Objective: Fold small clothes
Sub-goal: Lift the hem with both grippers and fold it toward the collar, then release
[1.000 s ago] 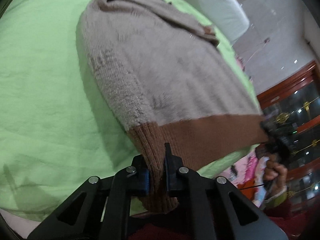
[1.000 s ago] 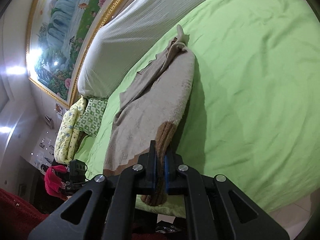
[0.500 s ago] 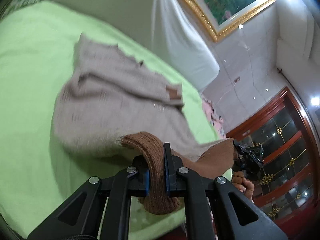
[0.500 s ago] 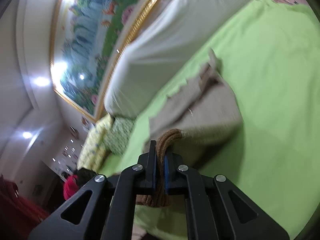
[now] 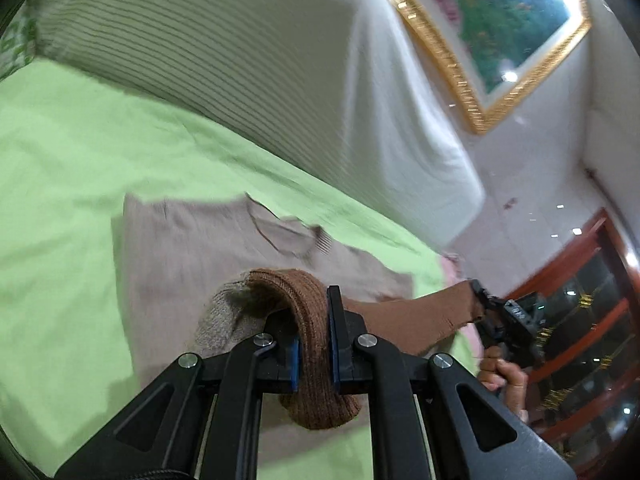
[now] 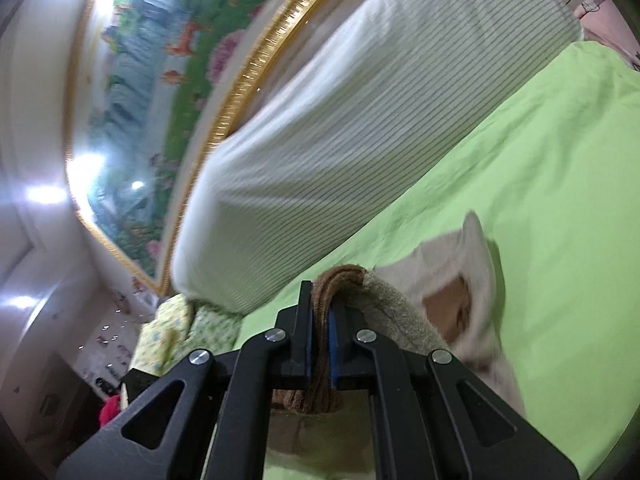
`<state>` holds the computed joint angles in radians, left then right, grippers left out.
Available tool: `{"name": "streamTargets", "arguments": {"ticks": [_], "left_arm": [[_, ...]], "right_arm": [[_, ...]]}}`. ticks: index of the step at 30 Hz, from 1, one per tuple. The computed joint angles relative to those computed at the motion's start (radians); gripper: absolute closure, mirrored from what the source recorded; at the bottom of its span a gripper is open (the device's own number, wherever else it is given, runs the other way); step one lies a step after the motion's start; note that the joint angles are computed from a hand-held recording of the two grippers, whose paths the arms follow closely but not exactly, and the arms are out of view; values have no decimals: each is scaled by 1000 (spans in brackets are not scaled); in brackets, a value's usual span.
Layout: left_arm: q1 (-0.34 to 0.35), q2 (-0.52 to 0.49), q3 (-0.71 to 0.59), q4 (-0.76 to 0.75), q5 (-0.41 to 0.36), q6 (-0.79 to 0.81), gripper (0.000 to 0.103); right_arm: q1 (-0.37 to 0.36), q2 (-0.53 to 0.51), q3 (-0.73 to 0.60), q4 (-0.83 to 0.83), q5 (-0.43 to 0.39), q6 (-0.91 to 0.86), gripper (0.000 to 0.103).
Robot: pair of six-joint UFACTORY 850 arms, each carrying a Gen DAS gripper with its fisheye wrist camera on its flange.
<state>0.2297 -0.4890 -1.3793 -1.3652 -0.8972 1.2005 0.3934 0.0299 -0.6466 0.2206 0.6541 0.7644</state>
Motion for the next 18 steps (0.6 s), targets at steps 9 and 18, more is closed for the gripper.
{"name": "streamTargets", "arguments": {"ticks": [9, 18], "left_arm": [[-58, -309, -375, 292, 123, -409, 70], [-19, -111, -120, 62, 285, -153, 32]], "right_arm": [[-140, -302, -281, -117, -267, 175, 66], [-95, -187, -156, 83, -158, -36, 44]]}}
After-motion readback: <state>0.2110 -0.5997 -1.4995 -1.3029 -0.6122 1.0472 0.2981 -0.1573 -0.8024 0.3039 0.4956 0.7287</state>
